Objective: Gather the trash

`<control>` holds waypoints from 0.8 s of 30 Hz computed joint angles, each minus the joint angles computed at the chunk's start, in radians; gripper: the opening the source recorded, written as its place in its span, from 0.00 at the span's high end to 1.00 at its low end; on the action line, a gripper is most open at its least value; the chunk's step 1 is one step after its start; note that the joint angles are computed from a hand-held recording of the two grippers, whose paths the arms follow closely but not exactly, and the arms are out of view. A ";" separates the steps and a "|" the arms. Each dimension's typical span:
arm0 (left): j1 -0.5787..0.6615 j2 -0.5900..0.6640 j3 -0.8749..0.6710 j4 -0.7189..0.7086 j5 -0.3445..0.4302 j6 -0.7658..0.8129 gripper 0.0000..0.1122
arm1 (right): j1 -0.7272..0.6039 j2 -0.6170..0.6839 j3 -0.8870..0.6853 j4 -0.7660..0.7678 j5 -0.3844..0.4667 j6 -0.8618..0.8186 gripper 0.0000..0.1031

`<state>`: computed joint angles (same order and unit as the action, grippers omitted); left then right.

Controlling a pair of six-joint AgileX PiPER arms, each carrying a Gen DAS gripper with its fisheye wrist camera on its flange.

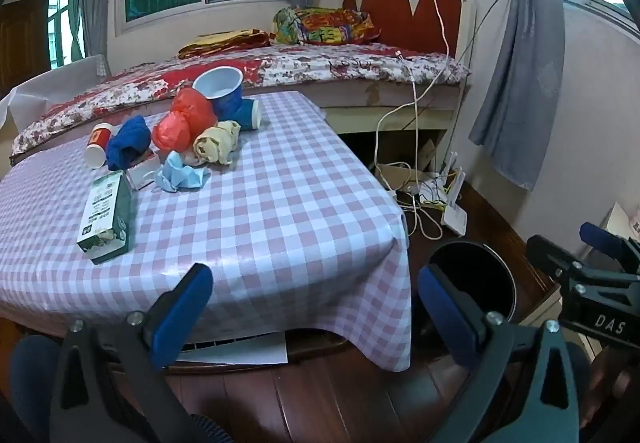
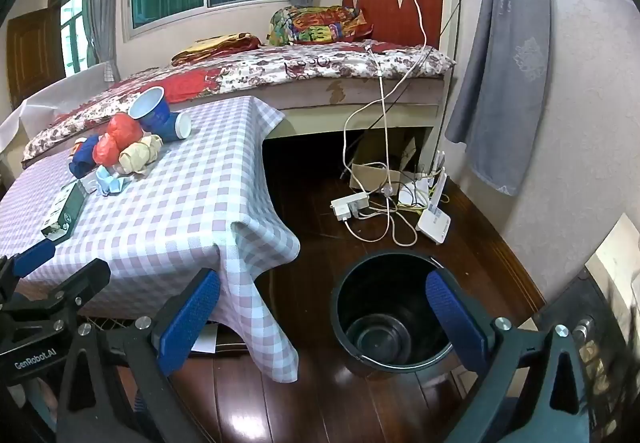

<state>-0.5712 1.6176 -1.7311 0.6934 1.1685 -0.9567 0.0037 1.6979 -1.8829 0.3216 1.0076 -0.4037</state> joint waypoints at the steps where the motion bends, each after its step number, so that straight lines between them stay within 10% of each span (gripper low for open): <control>1: -0.002 0.001 -0.002 0.005 0.001 0.000 0.08 | 0.000 0.002 -0.001 0.000 0.001 0.002 0.00; 24: -0.015 0.003 -0.010 0.008 0.013 -0.013 0.08 | -0.001 0.000 0.015 0.007 -0.005 -0.013 0.00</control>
<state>-0.5863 1.6204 -1.7416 0.7011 1.1817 -0.9699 0.0029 1.6982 -1.8680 0.3287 1.0029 -0.4168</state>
